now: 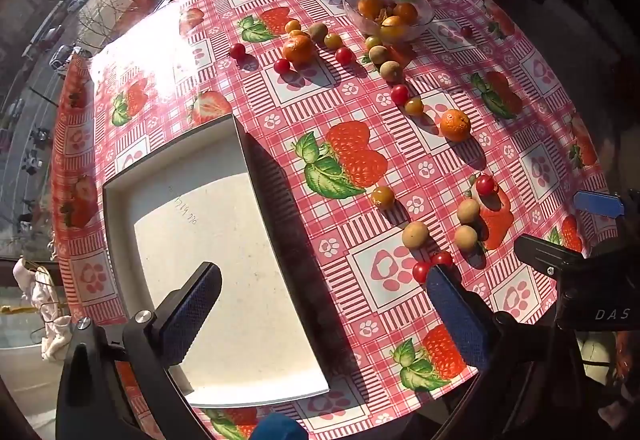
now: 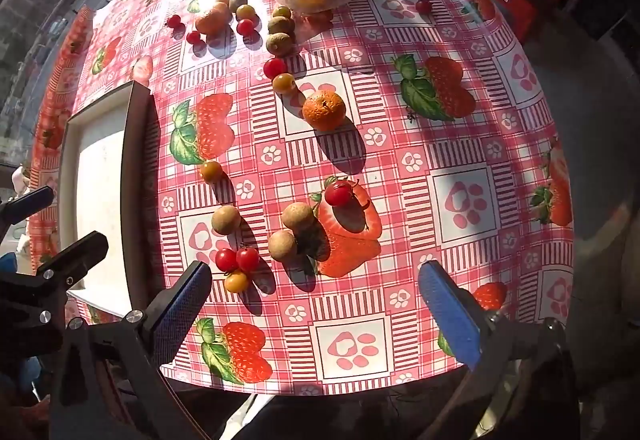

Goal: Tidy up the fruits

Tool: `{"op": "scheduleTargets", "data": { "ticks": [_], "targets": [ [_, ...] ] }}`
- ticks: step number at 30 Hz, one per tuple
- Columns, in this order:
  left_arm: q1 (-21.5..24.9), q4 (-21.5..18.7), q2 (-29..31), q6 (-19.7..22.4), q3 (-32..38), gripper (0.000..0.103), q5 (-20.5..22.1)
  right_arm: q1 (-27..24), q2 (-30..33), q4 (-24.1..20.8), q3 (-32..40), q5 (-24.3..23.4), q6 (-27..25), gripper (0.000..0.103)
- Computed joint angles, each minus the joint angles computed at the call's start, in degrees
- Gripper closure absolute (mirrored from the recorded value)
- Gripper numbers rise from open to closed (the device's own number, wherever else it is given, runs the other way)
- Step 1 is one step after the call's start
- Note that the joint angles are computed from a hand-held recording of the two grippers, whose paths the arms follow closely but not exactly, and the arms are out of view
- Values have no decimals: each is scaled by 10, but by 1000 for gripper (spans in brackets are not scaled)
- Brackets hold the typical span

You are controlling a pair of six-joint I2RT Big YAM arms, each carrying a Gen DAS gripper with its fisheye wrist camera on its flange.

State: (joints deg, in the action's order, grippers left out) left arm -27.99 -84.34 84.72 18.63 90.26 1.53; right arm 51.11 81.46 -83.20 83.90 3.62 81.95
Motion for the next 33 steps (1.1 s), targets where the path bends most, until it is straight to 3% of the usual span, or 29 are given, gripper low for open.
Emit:
{"op": "scheduleTargets", "data": {
  "ticks": [8, 15, 25, 30, 33],
  "targets": [
    [-6, 23, -7, 4, 13, 0, -17, -7, 11, -17, 22, 3, -22, 0],
    [-13, 26, -7, 18, 14, 0, -36, -2, 12, -22, 27, 12, -12, 0],
    [-15, 0, 0, 36, 20, 0, -17, -1, 9, -28, 27, 17, -6, 0],
    [-16, -49, 16, 57, 36, 0, 18, 1, 9, -31, 29, 21, -7, 0],
    [-19, -54, 13, 58, 35, 0, 26, 1, 10, -33, 32, 23, -9, 0]
  ]
}}
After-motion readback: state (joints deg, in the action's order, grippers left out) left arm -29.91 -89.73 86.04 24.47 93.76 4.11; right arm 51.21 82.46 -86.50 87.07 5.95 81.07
